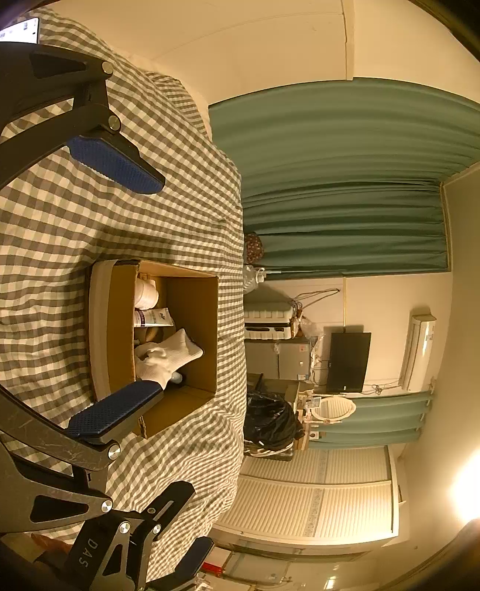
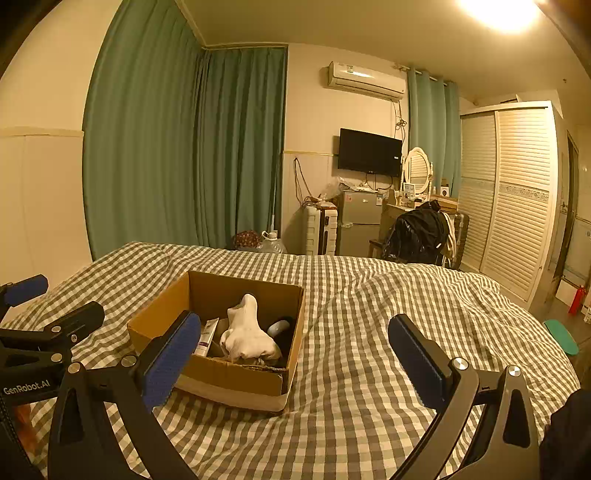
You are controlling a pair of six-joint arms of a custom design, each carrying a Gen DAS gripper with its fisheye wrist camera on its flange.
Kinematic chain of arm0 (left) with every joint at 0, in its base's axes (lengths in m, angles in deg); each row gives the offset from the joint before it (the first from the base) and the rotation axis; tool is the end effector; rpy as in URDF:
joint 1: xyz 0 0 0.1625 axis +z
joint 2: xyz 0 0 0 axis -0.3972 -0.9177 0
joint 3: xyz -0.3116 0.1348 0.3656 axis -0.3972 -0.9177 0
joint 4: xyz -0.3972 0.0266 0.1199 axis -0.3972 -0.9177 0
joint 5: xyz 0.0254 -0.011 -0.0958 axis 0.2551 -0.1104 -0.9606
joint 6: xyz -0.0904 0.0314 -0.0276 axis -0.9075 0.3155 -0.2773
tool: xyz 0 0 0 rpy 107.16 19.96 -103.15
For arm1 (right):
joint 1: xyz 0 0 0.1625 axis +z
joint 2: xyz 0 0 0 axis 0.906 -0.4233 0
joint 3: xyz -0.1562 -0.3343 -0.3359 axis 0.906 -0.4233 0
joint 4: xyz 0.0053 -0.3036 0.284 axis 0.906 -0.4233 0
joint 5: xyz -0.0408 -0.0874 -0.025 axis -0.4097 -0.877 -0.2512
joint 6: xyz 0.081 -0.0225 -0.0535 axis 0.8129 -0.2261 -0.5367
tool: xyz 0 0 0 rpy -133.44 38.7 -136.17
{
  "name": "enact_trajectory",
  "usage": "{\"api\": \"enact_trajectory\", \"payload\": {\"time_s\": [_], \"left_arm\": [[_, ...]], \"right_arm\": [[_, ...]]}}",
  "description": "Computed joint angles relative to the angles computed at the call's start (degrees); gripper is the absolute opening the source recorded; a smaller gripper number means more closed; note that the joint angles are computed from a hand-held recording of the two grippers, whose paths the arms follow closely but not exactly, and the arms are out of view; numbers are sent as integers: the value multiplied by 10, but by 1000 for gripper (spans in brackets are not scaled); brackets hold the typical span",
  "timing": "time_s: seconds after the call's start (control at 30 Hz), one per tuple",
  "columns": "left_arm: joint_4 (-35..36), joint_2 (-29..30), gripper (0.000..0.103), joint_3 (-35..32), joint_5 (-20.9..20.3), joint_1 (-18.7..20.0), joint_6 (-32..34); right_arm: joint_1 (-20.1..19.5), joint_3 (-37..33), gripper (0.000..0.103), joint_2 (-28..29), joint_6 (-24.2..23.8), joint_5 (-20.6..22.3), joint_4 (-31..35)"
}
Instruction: Organize objects
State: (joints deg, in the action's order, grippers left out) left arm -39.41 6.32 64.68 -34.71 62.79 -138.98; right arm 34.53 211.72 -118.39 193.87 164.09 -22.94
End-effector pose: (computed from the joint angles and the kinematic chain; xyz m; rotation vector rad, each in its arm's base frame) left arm -0.3330 -0.5268 0.0484 1.1265 2.2038 -1.1470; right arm 0.1456 -0.4544 0.2654 0.1675 -1.6909 1.4571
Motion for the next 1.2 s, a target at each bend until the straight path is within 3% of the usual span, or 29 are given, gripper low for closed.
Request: {"api": "enact_trajectory", "payload": {"time_s": [1.2], "left_arm": [[-12,1,103,5,-22,-3,-1]], "right_arm": [[-2,-10,102,13,2,11,14]]}}
